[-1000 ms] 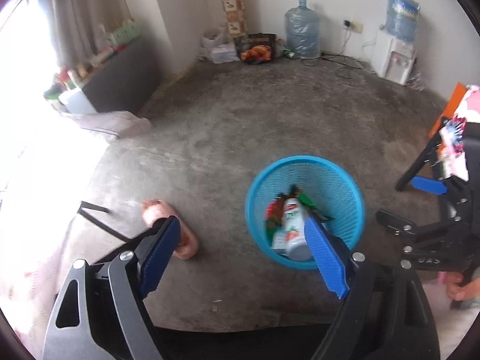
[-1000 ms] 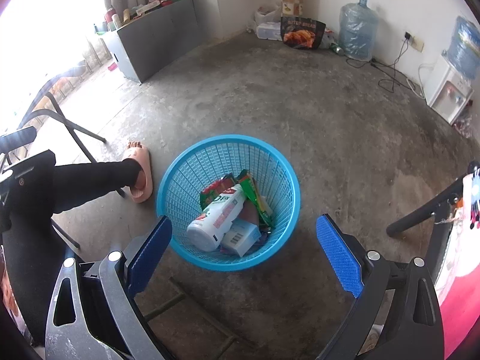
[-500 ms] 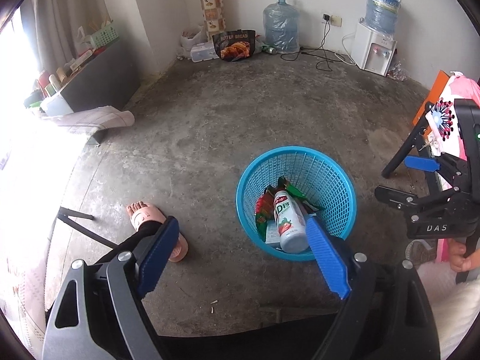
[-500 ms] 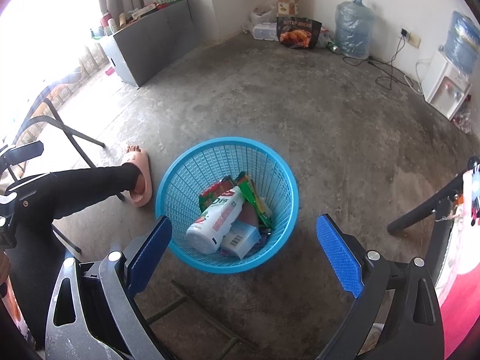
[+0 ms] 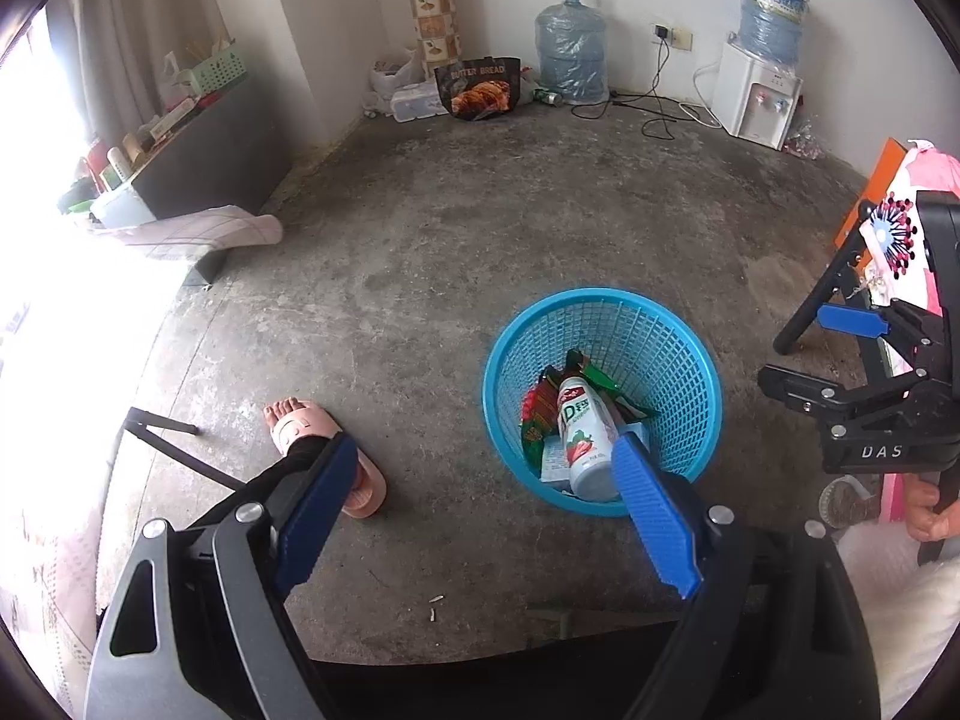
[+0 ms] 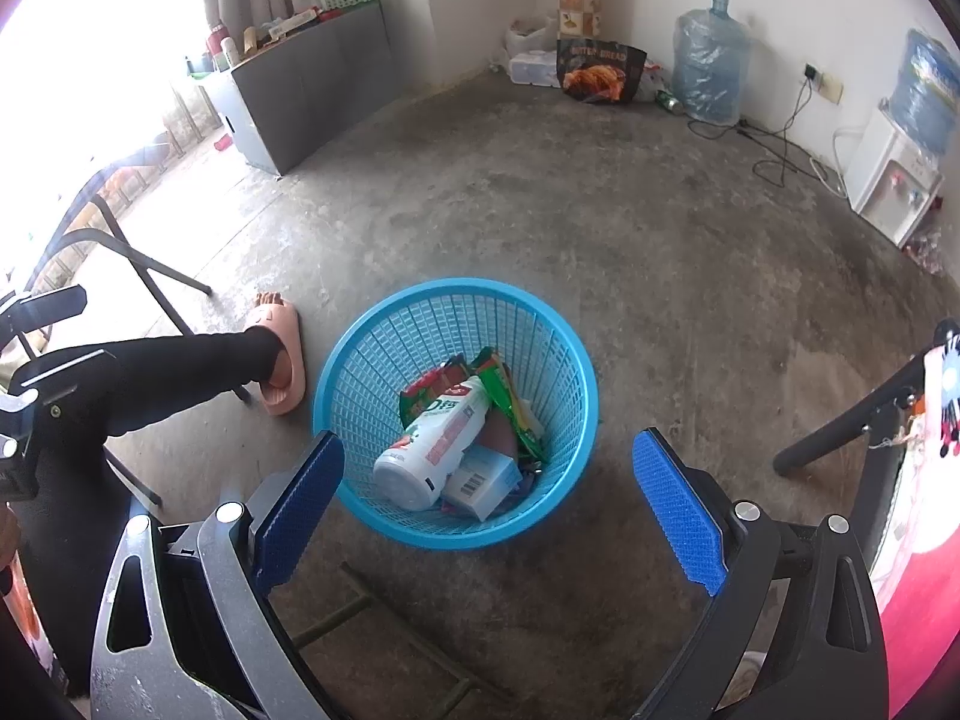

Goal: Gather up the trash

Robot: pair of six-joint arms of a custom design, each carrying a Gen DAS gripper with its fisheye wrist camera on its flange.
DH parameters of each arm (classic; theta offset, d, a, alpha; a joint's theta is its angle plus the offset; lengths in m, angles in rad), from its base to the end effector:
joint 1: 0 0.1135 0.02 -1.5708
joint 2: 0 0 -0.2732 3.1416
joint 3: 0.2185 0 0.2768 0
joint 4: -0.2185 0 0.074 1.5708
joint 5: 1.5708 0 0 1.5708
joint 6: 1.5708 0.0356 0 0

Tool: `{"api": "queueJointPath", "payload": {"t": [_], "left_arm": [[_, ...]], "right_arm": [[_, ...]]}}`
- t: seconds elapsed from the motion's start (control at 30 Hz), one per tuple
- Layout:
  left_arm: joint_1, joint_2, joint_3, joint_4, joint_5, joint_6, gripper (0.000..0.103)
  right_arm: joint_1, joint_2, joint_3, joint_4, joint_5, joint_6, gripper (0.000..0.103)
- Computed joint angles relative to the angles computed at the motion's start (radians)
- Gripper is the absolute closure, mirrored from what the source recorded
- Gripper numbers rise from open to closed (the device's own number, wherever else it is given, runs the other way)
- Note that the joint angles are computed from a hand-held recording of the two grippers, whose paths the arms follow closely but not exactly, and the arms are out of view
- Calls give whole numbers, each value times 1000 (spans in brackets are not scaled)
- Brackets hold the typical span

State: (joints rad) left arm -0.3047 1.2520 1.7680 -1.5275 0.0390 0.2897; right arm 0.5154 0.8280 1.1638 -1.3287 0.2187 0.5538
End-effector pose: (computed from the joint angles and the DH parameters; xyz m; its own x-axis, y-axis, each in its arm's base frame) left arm 0.1884 -0.0607 0.4656 -0.6836 0.5142 -0.5179 0.5372 0.8349 0.1199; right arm 0.1169 0.0573 0.3693 -0.8187 0.1263 -0.5602 0.0618 0.9892 0.1327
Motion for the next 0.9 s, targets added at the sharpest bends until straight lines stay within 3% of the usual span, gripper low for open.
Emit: {"api": "queueJointPath", "payload": {"t": [0.2, 0.57, 0.9], "left_arm": [[25, 9, 29, -14, -7, 6, 17], [37, 2, 49, -16, -43, 10, 12], [63, 2, 55, -8, -28, 26, 6]], "right_arm": [[11, -21, -13, 23, 42, 27, 10], [-39, -9, -12, 17, 9, -6, 10], [16, -8, -22, 3, 21, 19, 10]]}}
